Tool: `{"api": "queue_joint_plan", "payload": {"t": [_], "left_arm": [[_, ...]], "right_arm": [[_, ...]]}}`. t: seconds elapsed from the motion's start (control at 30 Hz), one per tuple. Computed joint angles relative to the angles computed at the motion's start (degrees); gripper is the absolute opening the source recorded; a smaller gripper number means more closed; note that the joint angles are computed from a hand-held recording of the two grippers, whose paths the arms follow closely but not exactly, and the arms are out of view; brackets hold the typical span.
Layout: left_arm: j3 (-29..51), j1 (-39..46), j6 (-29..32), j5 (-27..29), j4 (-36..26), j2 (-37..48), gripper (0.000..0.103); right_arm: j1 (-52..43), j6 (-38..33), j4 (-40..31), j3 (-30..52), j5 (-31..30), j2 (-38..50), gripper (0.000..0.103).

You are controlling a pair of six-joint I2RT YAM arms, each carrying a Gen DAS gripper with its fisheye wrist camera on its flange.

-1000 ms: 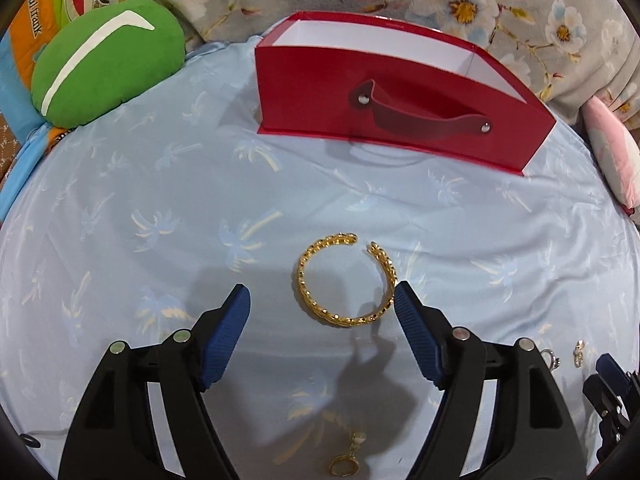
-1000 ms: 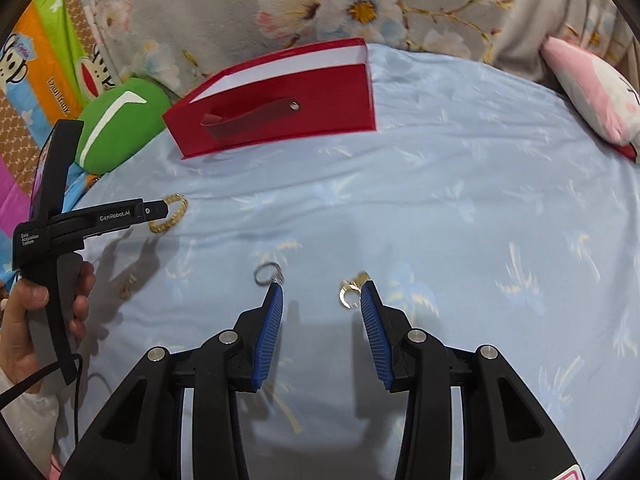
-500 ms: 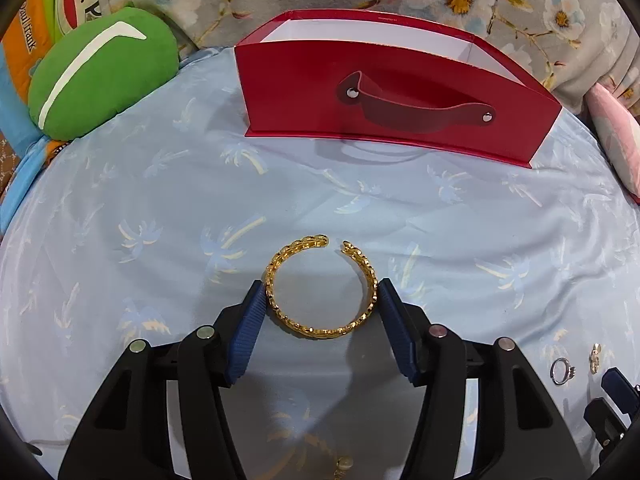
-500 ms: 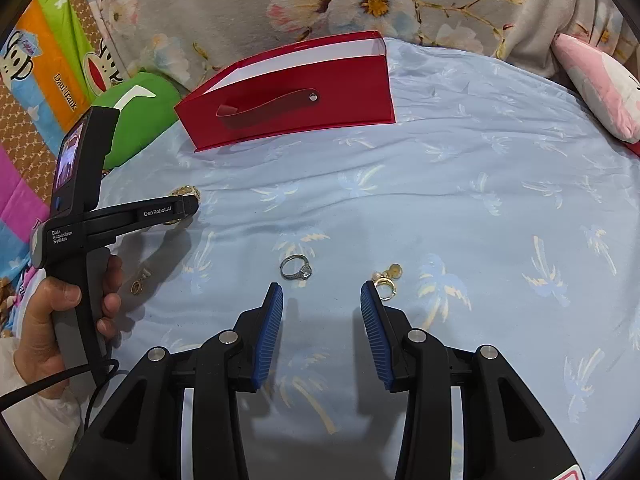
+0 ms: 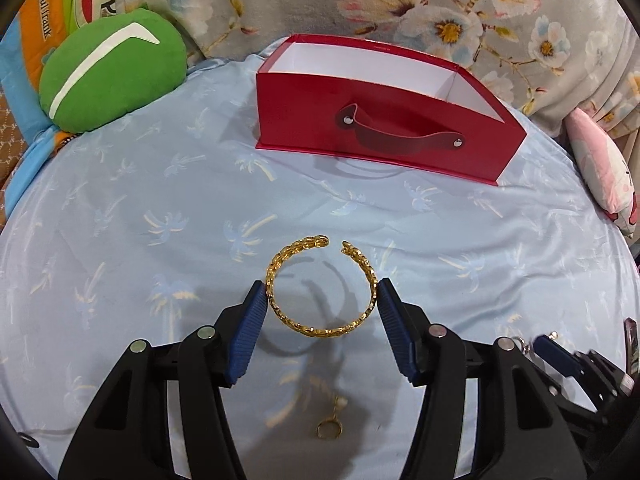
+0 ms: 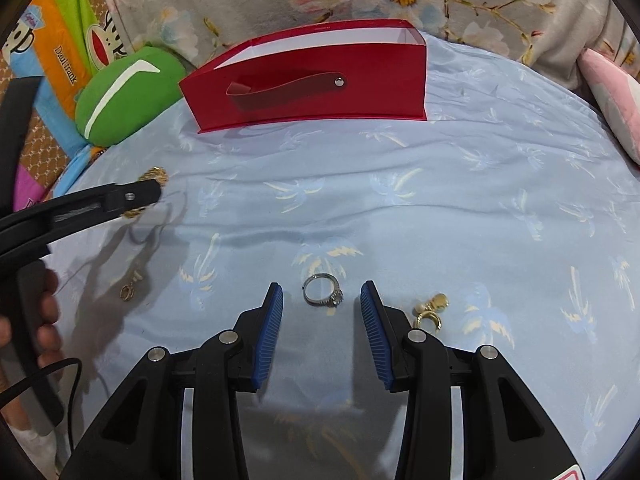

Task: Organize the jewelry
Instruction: 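Grasp the gold twisted cuff bangle with the left tool while the right tool grasps the silver ring, then carry the bangle and ring into the red box and open both tools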

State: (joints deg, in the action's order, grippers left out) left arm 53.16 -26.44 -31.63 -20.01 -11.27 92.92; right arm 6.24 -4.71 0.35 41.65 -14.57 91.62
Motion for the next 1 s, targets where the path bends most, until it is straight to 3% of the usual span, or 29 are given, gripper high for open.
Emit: {"api": "queue_joint_plan", "payload": {"t": [0.1, 0.2, 0.37, 0.43, 1.0], "left_arm": [[-1.4, 0.0, -0.33, 0.32, -0.7, -1.9, 0.055], [-2.1, 0.16, -0.72, 0.85, -1.45, -2.74, 0.055], [-3.38, -0.25, -1.39, 1.35, -1.22, -3.7, 0.055], [-3.69, -0.48, -1.5, 1.42, -1.17, -4.04, 0.055], [-3.35, -1.1, -1.04, 0.27, -3.04, -9.06, 0.055]], "right_arm": [[0.67, 0.34, -0.13, 0.82, 1.36, 0.7, 0.037], [1.28, 0.2, -0.24, 1.2, 3.3, 0.97, 0.021], [1.26, 0.29, 0.08, 0.91, 3.61, 0.75, 0.015], [1.13, 0.39, 0.62, 0.38, 3.69, 0.13, 0.008], [-1.46, 1.67, -0.77, 0.35, -0.14, -5.58, 0.007]]}}
